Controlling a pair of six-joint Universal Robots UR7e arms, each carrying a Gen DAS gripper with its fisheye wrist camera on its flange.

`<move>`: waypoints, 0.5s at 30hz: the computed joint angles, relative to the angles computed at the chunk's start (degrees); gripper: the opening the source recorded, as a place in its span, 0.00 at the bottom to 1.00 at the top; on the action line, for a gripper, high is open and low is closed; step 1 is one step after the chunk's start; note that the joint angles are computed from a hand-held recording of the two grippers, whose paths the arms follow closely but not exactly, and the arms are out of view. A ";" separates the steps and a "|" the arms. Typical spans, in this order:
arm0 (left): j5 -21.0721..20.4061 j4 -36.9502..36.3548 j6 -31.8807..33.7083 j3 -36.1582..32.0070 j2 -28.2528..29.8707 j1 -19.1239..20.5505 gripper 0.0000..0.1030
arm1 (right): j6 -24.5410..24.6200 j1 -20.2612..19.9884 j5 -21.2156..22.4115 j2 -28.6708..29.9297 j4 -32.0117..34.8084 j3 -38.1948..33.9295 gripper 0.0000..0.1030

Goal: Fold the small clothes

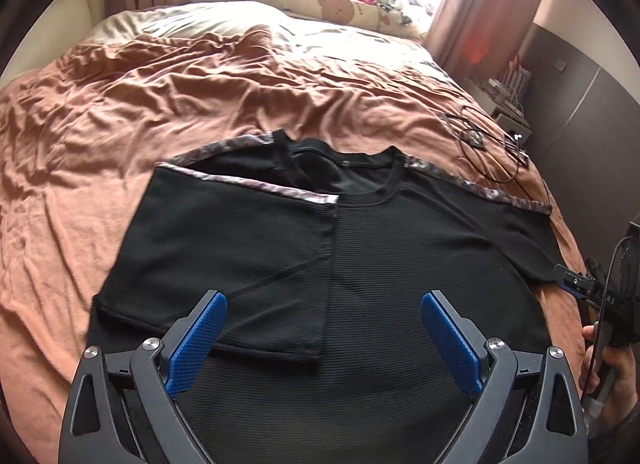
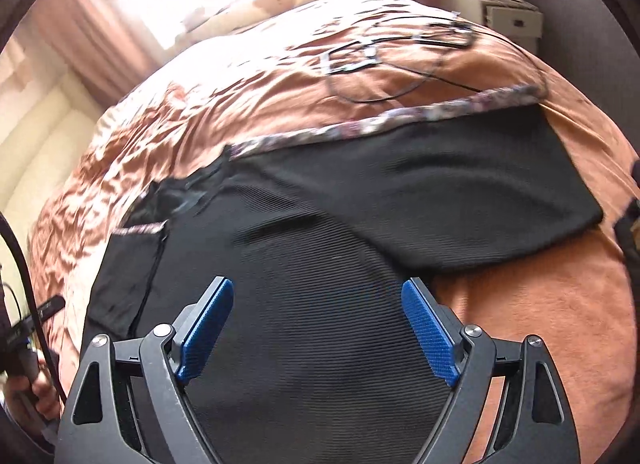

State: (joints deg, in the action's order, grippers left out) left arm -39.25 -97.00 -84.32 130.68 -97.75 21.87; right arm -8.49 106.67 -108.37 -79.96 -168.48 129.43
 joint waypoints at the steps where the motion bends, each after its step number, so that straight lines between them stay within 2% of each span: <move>1: 0.04 -1.94 1.45 -0.12 1.19 0.44 0.96 | 0.07 -0.83 0.23 -0.88 0.13 0.18 0.83; 5: 0.72 -11.92 8.08 0.09 5.70 2.22 0.96 | -0.41 -3.74 0.50 -4.09 -2.42 1.64 0.83; 8: 0.26 -21.29 13.75 0.43 9.37 4.14 0.95 | -0.24 -6.94 3.18 -6.65 -3.22 2.93 0.83; 10: -0.32 -25.77 16.68 0.20 11.83 5.10 0.94 | 0.62 -8.55 3.10 -7.35 -3.58 3.27 0.83; 12: -1.13 -30.00 19.57 -0.25 14.54 6.14 0.87 | 2.31 -10.18 4.05 -8.42 -2.58 3.61 0.68; 15: -2.45 -34.36 22.90 -1.31 18.03 7.58 0.81 | 5.64 -12.76 6.35 -9.47 -1.55 4.25 0.56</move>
